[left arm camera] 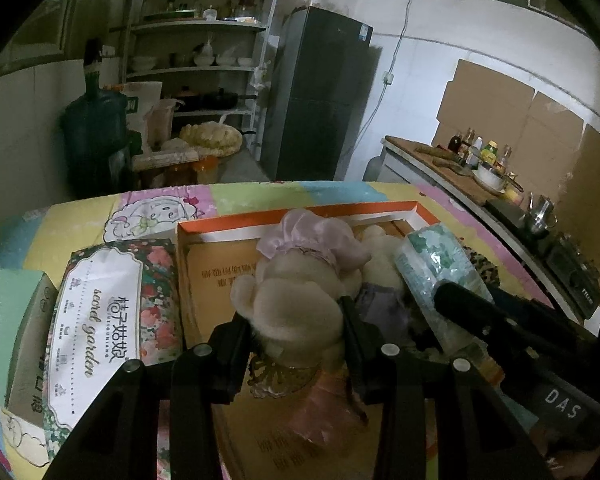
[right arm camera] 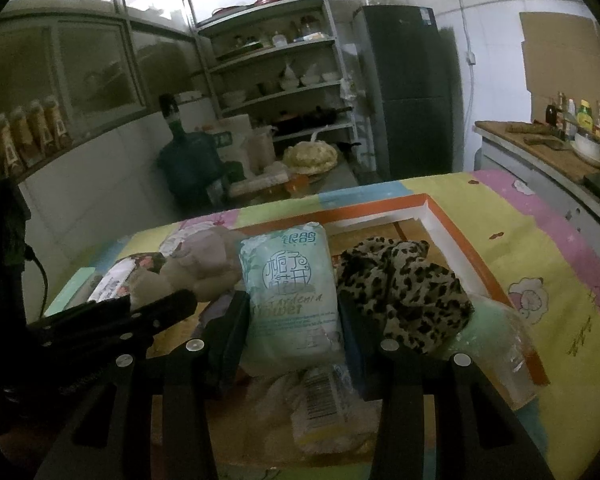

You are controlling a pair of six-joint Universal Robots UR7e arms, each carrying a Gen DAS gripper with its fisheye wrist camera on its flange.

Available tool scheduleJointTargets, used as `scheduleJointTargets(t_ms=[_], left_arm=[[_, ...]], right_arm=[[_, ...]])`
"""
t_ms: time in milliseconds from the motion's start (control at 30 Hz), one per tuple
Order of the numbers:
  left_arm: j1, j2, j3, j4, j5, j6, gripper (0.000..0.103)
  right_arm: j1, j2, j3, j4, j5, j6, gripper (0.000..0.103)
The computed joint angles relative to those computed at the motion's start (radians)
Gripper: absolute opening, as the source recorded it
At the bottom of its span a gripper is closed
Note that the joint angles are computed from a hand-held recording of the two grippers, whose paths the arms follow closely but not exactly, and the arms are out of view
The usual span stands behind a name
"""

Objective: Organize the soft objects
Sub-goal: 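Open the left tool to drop the bear while the right tool releases the tissue pack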

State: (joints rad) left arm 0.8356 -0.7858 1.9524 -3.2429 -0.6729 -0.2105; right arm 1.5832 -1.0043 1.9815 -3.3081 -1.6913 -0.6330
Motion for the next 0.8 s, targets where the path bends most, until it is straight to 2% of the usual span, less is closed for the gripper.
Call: scheduleJointTargets(t_ms=[533,800], left_arm=[[-0.003,0.027,-0.013,0.001,0.03,0.013,0.044],[-0.009,0.023,-0.008,-0.011,0.028,0.019,0.057]], right_arm=[[-0.006,0.003,-0.001,0.008,0.021,0.013,0.048],[-0.015,-0.011,0.012,0.016,0.053,0.03,0.054]])
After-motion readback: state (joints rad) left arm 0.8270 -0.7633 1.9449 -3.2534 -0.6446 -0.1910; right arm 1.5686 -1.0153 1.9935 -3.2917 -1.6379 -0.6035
